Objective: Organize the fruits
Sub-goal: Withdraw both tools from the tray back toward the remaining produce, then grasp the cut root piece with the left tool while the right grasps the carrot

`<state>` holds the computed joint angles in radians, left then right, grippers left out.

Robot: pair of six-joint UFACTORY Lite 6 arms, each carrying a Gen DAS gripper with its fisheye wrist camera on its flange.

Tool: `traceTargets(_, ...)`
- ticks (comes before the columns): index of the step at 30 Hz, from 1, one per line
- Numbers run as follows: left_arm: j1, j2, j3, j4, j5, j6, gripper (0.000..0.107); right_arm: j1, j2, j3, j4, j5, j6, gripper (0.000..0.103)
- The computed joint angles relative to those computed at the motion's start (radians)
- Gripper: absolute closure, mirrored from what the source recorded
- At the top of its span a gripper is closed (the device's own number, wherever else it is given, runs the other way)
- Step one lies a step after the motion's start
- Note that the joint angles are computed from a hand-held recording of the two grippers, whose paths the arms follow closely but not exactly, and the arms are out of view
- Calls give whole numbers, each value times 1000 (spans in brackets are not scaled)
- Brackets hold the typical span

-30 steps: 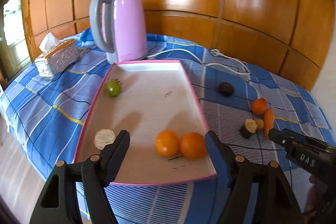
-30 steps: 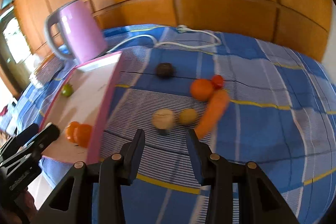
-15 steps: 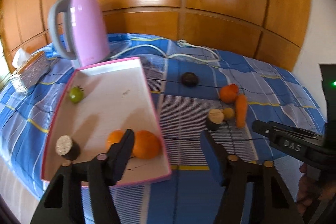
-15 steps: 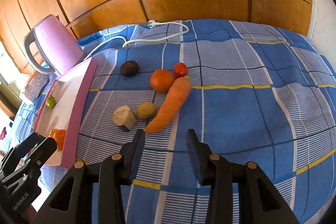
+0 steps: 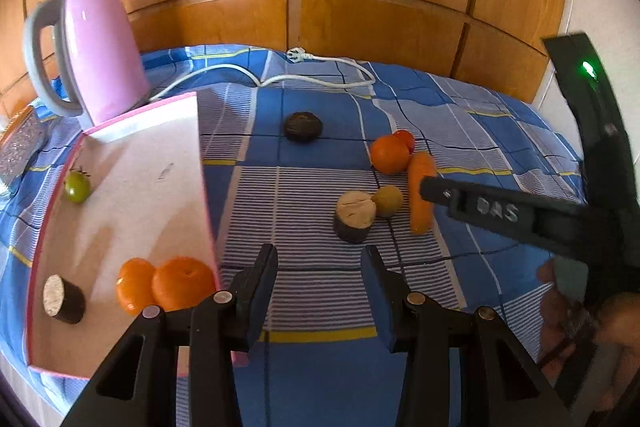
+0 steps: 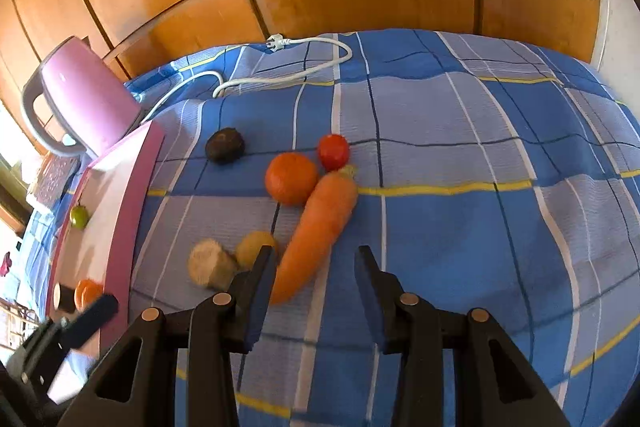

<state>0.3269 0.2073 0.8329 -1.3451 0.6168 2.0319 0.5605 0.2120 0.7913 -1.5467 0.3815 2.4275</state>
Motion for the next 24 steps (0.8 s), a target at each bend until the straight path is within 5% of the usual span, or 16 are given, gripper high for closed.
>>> traceTargets(9, -45, 54, 41, 2, -7, -30, 63, -105, 184, 163, 62, -79, -129, 68)
traceTargets(16, -73, 119, 98, 41, 11, -105, 63, -118, 102, 53, -140, -74, 56, 72)
traceTargets(24, -109, 175, 154, 74, 2, -174, 63, -118, 52, 20, -77, -43, -71, 71)
